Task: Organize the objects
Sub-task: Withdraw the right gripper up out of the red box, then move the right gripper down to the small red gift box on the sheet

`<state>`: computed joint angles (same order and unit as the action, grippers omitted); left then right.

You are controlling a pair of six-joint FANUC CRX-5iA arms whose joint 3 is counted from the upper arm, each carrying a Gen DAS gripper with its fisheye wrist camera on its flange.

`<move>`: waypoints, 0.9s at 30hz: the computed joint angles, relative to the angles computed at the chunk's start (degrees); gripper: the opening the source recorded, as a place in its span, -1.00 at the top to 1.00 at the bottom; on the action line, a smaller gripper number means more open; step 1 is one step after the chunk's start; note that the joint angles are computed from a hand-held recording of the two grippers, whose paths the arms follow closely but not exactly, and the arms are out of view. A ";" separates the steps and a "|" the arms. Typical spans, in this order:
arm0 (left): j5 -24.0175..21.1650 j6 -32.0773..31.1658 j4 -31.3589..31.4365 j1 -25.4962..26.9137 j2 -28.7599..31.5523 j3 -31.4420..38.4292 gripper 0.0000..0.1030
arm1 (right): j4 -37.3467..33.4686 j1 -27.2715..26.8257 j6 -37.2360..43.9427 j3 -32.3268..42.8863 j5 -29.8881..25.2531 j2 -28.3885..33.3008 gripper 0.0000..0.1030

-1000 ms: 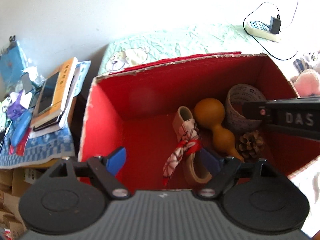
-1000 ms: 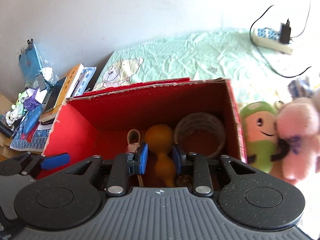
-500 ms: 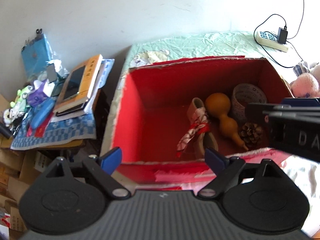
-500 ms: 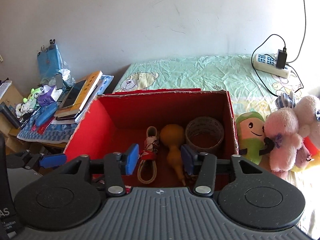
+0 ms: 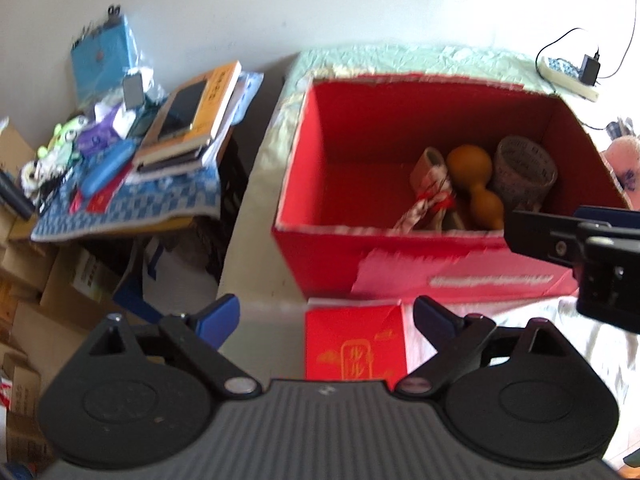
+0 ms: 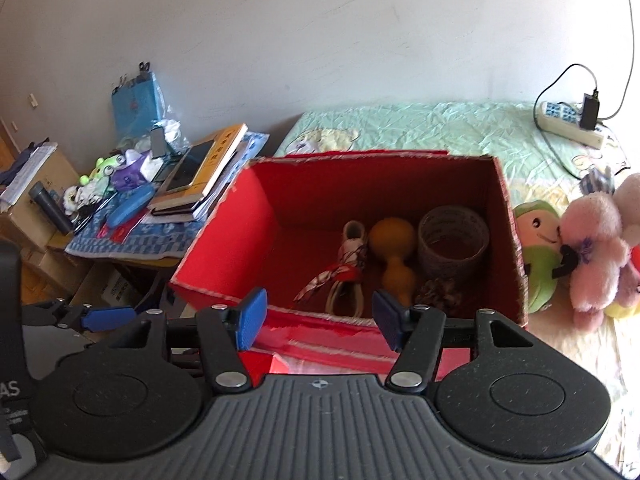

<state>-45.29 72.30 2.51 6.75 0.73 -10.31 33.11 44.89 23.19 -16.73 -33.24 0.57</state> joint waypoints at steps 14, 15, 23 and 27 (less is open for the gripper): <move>-3.26 1.72 -1.10 0.75 2.61 -0.50 -0.83 | -16.43 0.12 9.85 6.30 -7.23 4.21 -0.19; -3.49 1.83 -1.21 0.68 2.83 -0.44 -0.83 | -17.10 0.04 10.23 6.62 -7.62 4.41 -0.19; -4.91 1.54 -0.57 0.64 4.51 -0.18 -0.88 | -22.17 -1.48 14.11 9.63 -10.00 6.25 -0.20; -5.06 1.67 -0.84 0.56 5.18 0.03 -0.88 | -24.18 -2.03 16.15 10.97 -10.56 7.35 -0.20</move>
